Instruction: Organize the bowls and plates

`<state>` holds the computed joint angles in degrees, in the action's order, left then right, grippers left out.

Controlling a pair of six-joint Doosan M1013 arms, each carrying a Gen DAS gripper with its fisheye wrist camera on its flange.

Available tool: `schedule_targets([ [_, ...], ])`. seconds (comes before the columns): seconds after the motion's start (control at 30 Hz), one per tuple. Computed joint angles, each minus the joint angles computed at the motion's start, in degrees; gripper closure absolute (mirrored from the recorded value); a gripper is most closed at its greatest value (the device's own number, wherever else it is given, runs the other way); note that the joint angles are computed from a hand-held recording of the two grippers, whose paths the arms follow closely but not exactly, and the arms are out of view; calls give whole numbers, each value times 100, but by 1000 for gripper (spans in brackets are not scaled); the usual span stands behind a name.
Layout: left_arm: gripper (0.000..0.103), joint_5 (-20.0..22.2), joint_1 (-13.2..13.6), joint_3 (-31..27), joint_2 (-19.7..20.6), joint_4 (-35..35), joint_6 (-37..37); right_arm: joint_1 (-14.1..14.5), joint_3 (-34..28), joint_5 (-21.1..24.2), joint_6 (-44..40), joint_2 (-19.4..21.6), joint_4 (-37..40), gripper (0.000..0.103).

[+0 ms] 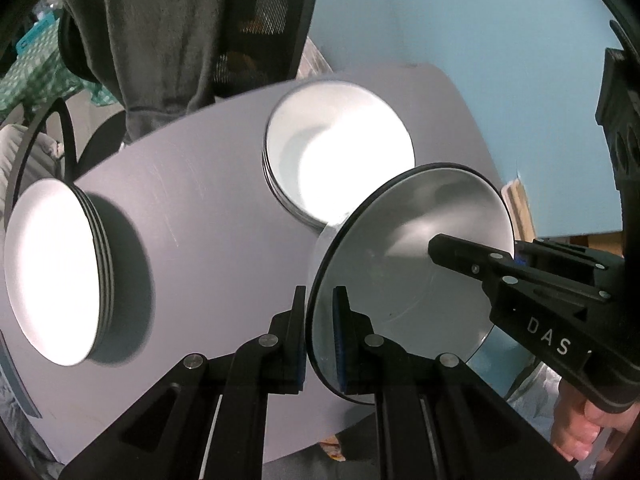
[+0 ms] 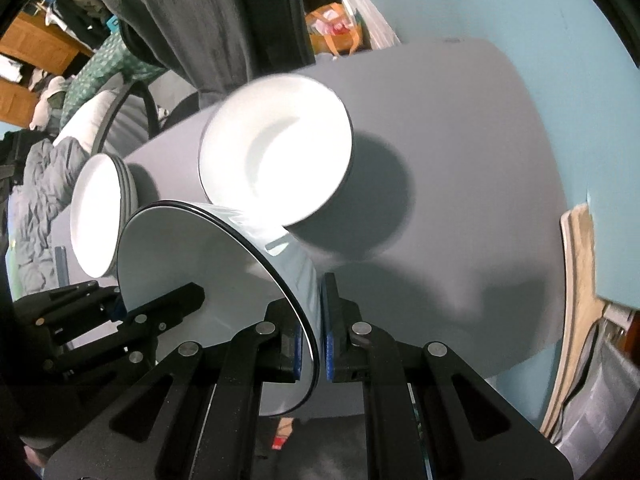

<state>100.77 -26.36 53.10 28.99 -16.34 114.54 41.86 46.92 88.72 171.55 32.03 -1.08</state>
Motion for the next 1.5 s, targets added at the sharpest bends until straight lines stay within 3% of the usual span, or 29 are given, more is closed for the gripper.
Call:
schedule_targets([
  [0.67,92,118,-162,-951,606,54,-587,-247,-61,-33,-338,22,-75,95],
  [1.5,92,324,-263,-1289,939,214,-1075,-517,252,-268,-870,-16,494,95],
])
